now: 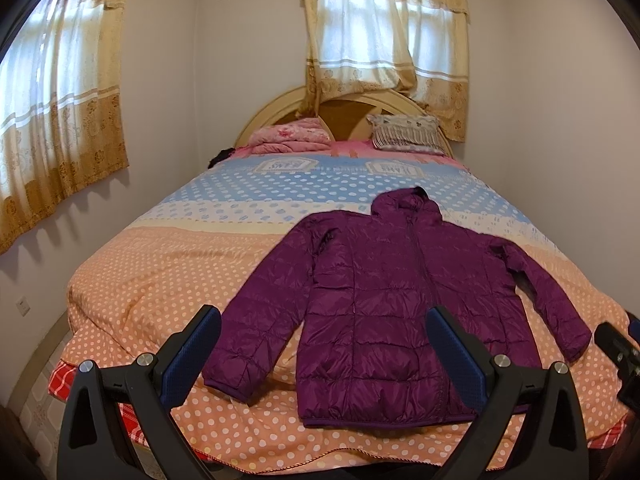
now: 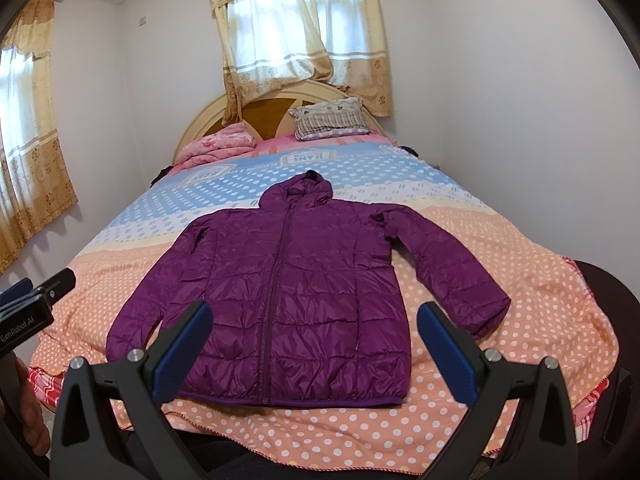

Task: Fold large clothes
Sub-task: 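Grasp the jacket sleeve with the right gripper and fold it across the body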

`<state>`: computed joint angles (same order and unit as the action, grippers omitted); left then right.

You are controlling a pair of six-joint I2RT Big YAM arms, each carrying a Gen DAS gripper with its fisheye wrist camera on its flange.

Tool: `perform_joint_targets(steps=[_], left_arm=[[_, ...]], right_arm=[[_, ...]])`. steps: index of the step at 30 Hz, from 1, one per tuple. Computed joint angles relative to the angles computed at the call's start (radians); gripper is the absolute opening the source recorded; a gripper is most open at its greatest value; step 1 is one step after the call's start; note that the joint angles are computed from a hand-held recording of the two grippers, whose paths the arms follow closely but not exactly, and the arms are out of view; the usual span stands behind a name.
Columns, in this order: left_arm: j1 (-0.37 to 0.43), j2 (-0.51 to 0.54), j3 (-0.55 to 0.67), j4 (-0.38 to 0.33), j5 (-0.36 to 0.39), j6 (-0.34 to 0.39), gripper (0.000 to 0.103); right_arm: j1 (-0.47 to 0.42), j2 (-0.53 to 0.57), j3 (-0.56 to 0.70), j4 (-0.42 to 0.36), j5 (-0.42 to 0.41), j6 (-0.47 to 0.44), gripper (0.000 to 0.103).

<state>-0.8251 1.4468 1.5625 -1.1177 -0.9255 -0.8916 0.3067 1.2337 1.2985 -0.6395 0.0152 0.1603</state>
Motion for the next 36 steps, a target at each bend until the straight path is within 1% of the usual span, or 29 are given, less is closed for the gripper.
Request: perform_joint_targets(steps=[3,4,6,7,9,10,11,12,13,14,15,17,18,19,21,22,23,25,26,28,29,31,33,34,36], left_arm=[[0.023,0.017,-0.007,0.048,0.058,0.067,0.102],[0.033,0.029,-0.006,0.065,0.077,0.098,0.102],[0.049,0.048,-0.006,0.095,0.091,0.150,0.102],[0.063,0.063,-0.002,0.110,0.103,0.189,0.102],[0.085,0.089,0.004,0.134,0.109,0.237,0.102],[0.102,0.108,0.007,0.150,0.102,0.265,0.102],[0.119,0.128,0.021,0.141,0.114,0.273,0.102],[0.142,0.145,0.032,0.143,0.139,0.285,0.102],[0.163,0.156,0.035,0.160,0.154,0.302,0.102],[0.179,0.172,0.047,0.154,0.152,0.305,0.102],[0.193,0.187,0.062,0.145,0.149,0.308,0.102],[0.227,0.211,0.079,0.158,0.157,0.335,0.102],[0.243,0.226,0.092,0.152,0.152,0.339,0.102],[0.262,0.243,0.106,0.152,0.150,0.350,0.102],[0.282,0.265,0.116,0.172,0.137,0.367,0.102],[0.296,0.279,0.125,0.180,0.132,0.378,0.102],[0.309,0.295,0.136,0.179,0.131,0.383,0.102],[0.333,0.331,0.164,0.179,0.129,0.400,0.102],[0.347,0.350,0.179,0.185,0.137,0.411,0.102],[0.371,0.385,0.208,0.175,0.126,0.413,0.102],[0.382,0.399,0.223,0.167,0.123,0.411,0.102],[0.409,0.427,0.249,0.153,0.130,0.401,0.102],[0.431,0.450,0.276,0.133,0.139,0.388,0.102],[0.441,0.461,0.286,0.128,0.133,0.384,0.102],[0.458,0.475,0.302,0.125,0.138,0.389,0.102]], right_arm=[[-0.069,0.029,0.009,0.001,-0.072,0.034,0.103],[-0.100,0.040,0.009,0.009,-0.066,0.063,0.103],[-0.159,0.073,0.023,0.011,-0.040,0.100,0.103],[-0.182,0.091,0.032,0.006,-0.020,0.106,0.103],[-0.233,0.141,0.056,-0.006,0.013,0.119,0.103],[-0.254,0.168,0.069,-0.017,0.021,0.126,0.103],[-0.278,0.207,0.097,-0.051,0.019,0.140,0.101],[-0.301,0.245,0.120,-0.073,0.003,0.153,0.098],[-0.320,0.277,0.139,-0.089,-0.009,0.161,0.091],[-0.331,0.309,0.160,-0.106,-0.007,0.167,0.088],[-0.341,0.347,0.186,-0.131,0.006,0.168,0.088],[-0.353,0.401,0.220,-0.152,0.018,0.149,0.084],[-0.356,0.427,0.240,-0.169,0.020,0.144,0.082],[-0.359,0.449,0.257,-0.180,0.010,0.146,0.078],[-0.359,0.479,0.279,-0.186,0.007,0.119,0.075],[-0.356,0.495,0.295,-0.197,0.016,0.104,0.067],[-0.354,0.514,0.314,-0.213,0.019,0.089,0.054],[-0.352,0.536,0.340,-0.234,0.036,0.076,0.045],[-0.357,0.543,0.351,-0.234,0.036,0.065,0.033],[-0.371,0.552,0.361,-0.227,0.023,0.049,0.022],[-0.378,0.556,0.376,-0.235,0.025,0.042,0.020],[-0.396,0.573,0.413,-0.240,0.051,0.038,0.018],[-0.404,0.583,0.441,-0.240,0.084,0.037,0.017],[-0.411,0.584,0.453,-0.239,0.102,0.034,0.016],[-0.421,0.597,0.494,-0.234,0.137,0.022,0.016]])
